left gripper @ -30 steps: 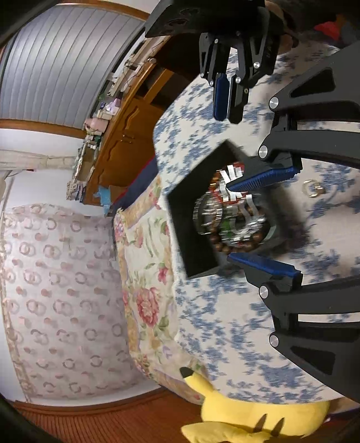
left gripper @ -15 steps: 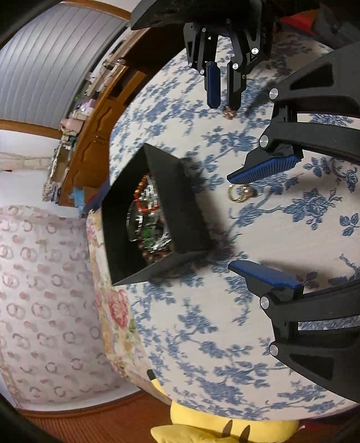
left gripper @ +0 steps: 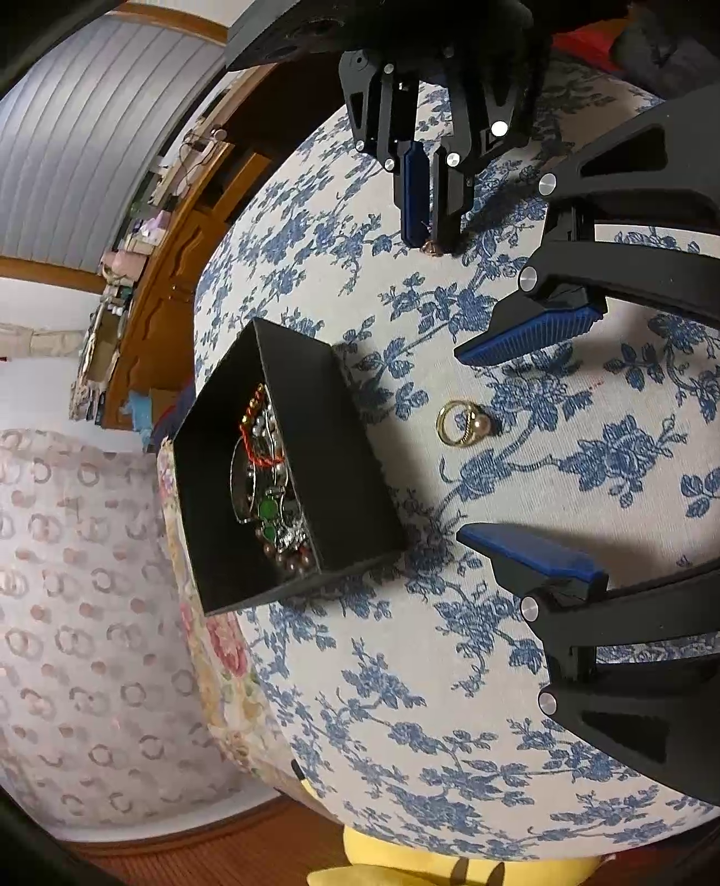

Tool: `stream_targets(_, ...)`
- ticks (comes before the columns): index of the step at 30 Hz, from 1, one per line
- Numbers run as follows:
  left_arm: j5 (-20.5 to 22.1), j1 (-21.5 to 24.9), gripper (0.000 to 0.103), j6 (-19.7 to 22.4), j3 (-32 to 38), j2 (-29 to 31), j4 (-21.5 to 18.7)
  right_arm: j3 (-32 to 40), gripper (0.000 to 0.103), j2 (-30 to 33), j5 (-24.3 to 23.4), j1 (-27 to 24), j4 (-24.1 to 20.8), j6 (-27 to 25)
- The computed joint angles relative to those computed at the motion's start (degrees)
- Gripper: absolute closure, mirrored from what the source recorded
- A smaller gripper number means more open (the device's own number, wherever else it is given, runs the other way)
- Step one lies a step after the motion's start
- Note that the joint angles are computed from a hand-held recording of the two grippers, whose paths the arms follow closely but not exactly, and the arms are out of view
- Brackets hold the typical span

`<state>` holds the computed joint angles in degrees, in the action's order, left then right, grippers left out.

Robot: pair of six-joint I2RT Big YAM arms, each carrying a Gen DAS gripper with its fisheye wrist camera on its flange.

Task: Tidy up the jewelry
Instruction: 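Grasp the gold ring with the left tool while the right tool grasps a small gold charm, then drop the gold ring into the box with the left tool while the right tool drops the charm in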

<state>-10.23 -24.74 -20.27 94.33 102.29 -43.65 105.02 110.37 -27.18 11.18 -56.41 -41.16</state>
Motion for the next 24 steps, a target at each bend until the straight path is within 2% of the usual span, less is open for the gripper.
stream_targets(9, -1.0, -0.8, 0.046, 1.4, 2.5, 2.0, -1.8, 0.7, 0.086, 0.0, -1.3, -1.0, -0.1, 1.5)
stream_targets(10, -1.1, -0.8, 0.048, 1.6, 2.7, 2.2, -1.8, 0.6, 0.086, -0.1, -1.4, -1.0, -0.1, 1.6)
stream_targets(15, -2.9, -1.2, 0.071, 2.2, 3.7, 3.1, -2.7, 2.2, 0.086, 0.7, -1.7, -1.1, -1.3, 2.1)
stream_targets(16, -3.5, -1.2, 0.081, 2.3, 4.2, 3.4, -3.3, 2.5, 0.086, 0.8, -1.8, -1.0, -1.6, 2.2)
stream_targets(17, -2.8, -1.1, 0.085, 2.3, 4.5, 3.5, -3.5, 3.2, 0.086, 1.1, -1.9, -1.0, -2.2, 2.3)
stream_targets(19, -0.4, -0.7, 0.085, 1.8, 4.9, 3.4, -3.9, 4.1, 0.086, 1.4, -2.0, -0.9, -2.7, 2.2)
stream_targets(24, -1.8, -0.9, 0.085, 2.2, 5.1, 2.4, -3.2, 6.3, 0.086, 2.1, -3.4, -0.7, -3.0, 2.9)
